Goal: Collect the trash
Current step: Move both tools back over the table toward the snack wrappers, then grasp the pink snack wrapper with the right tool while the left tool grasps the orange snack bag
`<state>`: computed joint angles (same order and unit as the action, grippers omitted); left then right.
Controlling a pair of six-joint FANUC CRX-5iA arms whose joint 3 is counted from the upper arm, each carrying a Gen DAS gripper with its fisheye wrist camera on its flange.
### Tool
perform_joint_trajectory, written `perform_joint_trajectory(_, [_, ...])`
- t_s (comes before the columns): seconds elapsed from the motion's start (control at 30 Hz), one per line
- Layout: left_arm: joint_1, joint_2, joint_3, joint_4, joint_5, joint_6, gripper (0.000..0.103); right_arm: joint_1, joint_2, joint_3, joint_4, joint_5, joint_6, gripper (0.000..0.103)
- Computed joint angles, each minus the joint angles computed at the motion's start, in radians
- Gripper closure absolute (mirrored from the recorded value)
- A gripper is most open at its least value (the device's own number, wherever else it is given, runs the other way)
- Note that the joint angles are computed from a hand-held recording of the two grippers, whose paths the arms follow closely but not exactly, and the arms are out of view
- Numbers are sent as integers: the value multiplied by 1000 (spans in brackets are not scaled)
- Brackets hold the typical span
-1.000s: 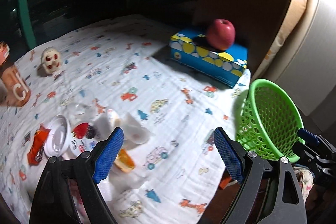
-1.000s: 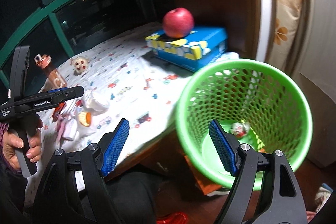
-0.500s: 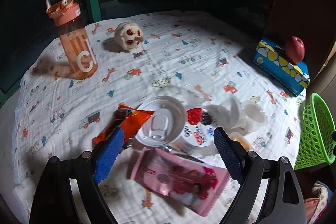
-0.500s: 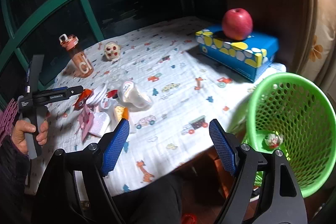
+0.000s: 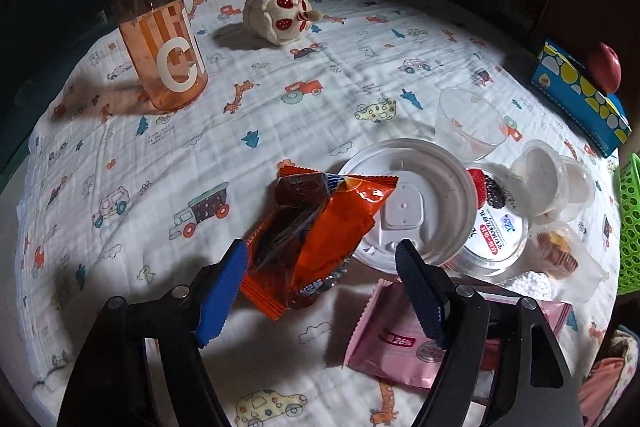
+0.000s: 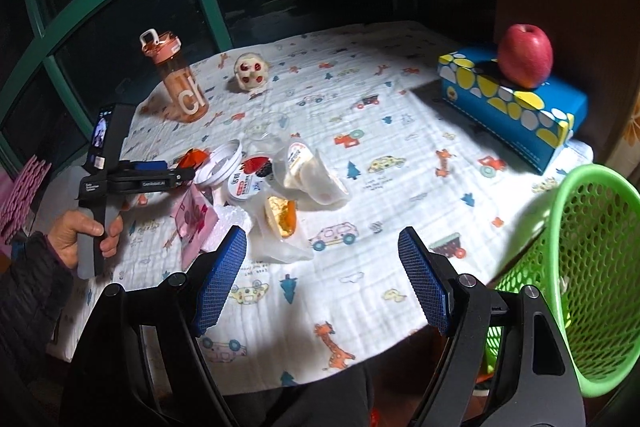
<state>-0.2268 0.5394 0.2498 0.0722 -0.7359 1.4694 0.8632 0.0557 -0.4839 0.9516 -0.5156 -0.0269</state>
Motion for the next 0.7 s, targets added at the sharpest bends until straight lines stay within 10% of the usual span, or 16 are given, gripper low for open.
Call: perform_joint_trajectory(0.7, [56, -66, -140, 141, 129, -101, 83, 48, 168, 241, -231, -8, 375, 25])
